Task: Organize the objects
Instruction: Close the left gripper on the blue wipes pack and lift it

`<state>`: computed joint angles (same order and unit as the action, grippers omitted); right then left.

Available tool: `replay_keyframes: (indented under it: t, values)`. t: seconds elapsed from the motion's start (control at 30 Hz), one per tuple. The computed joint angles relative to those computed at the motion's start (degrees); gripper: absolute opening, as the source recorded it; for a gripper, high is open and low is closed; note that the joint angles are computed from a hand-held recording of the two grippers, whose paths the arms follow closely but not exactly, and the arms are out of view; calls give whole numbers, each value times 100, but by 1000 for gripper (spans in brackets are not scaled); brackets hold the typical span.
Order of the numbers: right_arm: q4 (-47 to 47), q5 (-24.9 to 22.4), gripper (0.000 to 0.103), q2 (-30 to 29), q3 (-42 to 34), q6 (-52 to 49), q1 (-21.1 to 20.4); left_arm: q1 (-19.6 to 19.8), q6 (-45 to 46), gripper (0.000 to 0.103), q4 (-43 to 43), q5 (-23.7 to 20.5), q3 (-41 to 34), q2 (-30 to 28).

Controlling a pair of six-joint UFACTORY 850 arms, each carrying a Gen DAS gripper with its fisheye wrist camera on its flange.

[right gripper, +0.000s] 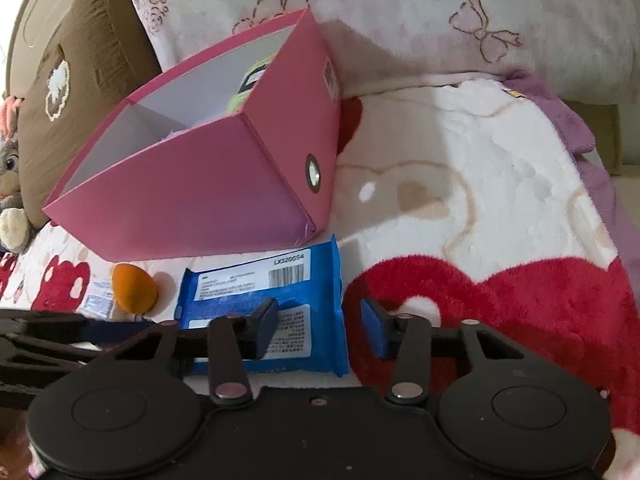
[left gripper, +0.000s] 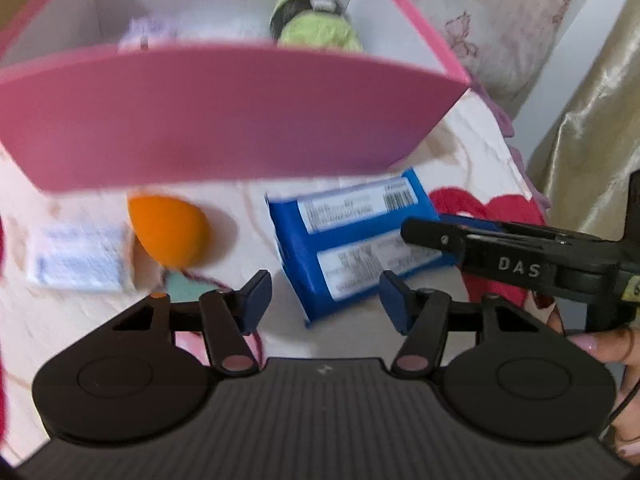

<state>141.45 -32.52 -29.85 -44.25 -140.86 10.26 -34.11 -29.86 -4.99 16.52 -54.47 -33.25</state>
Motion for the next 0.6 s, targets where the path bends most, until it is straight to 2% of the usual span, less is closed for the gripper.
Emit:
replay_keyframes:
  t: [0.07, 0.13, 0.2, 0.3, 0.37, 0.43, 0.6]
  values:
    - [-319, -64, 38, -14, -8, 285, -56, -17, 21, 57, -101, -25, -57, -91]
    - [-385, -177, 38, -135, -56, 380, -102, -94, 810, 56, -947, -49, -132, -170]
    - [-637, -300, 38, -238, -118, 807, -195, -123, 1002, 56, -1217, 103, -144, -219]
    - [-785, -275, 36, -202, -118, 980, -209, -86, 731, 55, -1081, 444, -123, -300]
    - [-684, -165, 32, -117, -64, 830, -139, -19, 199, 41, -614, 496, -104, -297]
    - [-531, -29, 31, -12, 0, 682, -65, -7, 98, 33, -473, 498, -60, -241]
    - [-747, 126, 31, 143, 120, 593, -10, 0, -108, 31, -203, 450, 75, -122]
